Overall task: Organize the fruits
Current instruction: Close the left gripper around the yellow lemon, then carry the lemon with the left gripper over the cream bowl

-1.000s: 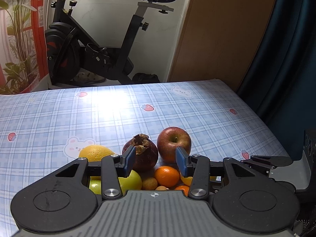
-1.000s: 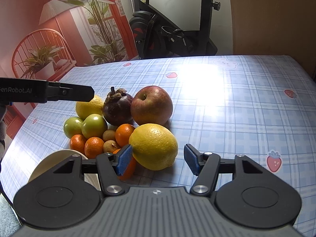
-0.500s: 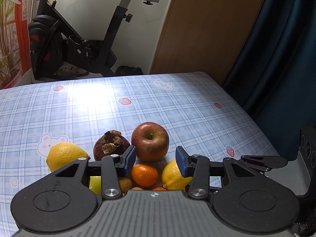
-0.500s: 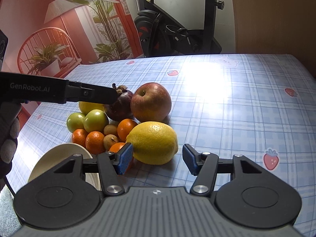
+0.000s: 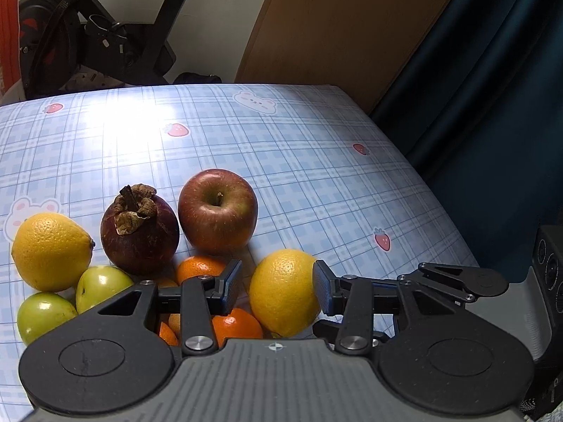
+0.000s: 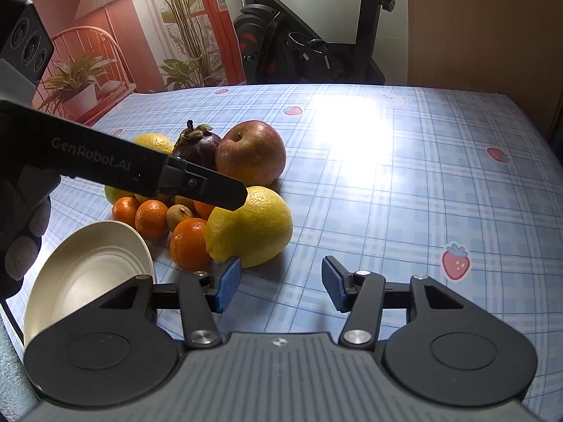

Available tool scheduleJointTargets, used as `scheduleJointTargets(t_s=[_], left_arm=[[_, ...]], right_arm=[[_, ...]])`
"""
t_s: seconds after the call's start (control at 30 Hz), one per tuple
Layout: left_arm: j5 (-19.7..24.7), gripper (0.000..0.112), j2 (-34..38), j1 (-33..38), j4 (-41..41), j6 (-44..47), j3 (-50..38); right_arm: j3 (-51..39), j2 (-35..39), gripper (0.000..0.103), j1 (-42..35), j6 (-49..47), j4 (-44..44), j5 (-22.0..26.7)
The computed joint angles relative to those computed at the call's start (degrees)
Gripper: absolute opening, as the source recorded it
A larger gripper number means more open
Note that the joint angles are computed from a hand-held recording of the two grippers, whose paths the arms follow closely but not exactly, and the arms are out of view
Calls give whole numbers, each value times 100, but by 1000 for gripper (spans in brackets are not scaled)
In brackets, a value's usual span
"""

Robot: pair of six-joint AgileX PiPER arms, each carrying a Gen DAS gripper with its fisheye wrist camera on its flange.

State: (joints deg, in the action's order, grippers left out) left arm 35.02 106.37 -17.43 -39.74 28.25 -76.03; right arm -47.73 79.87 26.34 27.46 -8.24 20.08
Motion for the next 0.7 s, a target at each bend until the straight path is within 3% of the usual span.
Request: scheduleJointTargets(t_s=[0.17,0.57,0.7], left_arm=[[115,46,99,3,-106,75,-91],[163,43,216,-85,-238,181,-191],[162,43,230,-46,-356,303,-176]], right_arm=[[10,9,56,-32,-614,550,-122],[-146,396,63,-21,-318,592,-519],[25,437,63,-68,-464,871,-896]])
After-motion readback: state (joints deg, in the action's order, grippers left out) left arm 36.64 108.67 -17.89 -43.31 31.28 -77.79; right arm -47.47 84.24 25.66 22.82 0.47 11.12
